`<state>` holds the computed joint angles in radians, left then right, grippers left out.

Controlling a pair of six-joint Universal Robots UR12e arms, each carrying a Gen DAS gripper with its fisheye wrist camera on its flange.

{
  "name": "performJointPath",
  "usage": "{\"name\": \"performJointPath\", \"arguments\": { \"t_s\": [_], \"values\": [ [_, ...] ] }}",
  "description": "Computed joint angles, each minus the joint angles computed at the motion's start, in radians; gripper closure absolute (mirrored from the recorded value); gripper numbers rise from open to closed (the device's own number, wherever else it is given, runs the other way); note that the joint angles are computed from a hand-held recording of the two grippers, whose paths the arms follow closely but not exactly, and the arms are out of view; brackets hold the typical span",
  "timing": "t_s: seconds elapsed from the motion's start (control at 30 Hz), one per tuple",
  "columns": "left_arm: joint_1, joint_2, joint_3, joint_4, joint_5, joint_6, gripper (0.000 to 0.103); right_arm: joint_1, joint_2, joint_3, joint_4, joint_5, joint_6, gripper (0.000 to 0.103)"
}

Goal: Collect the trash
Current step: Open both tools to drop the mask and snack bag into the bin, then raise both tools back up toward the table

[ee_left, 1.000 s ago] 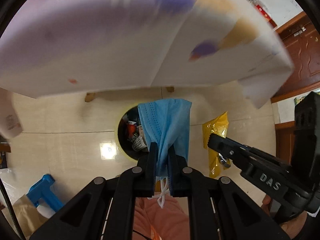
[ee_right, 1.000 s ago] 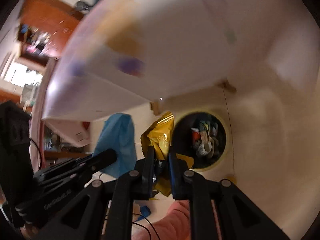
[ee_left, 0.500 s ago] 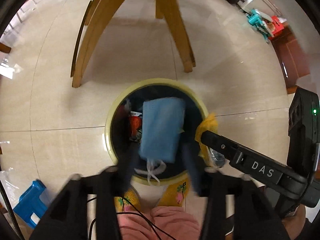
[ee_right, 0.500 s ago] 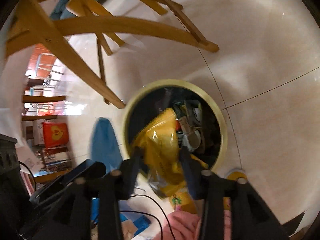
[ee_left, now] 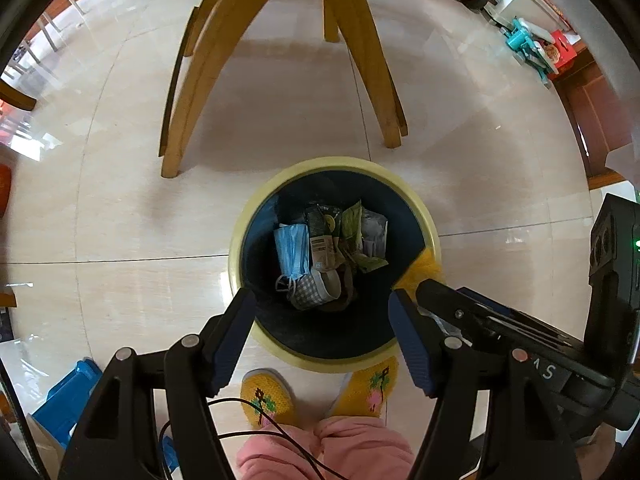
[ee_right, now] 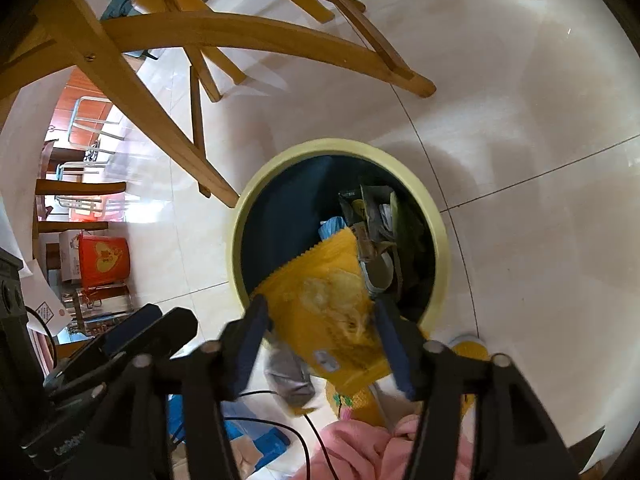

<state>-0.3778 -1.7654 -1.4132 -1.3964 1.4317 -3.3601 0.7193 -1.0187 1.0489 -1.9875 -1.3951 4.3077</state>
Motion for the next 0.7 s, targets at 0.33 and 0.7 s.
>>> {"name": "performJointPath", "arguments": {
  "t_s": [0.33, 0.7],
  "values": [
    [0.008, 0.027, -0.005, 0.01, 0.021, -0.024, 0.036, 0.005, -0.002, -0.01, -0.007, -0.007, -0.006, 0.039],
    [0.021, 0.06, 0.062, -0.04, 0.012, -0.063, 0.036, 0.02, -0.003, -0.114, 0.073, -0.045, -0.039, 0.039]
  ]
}}
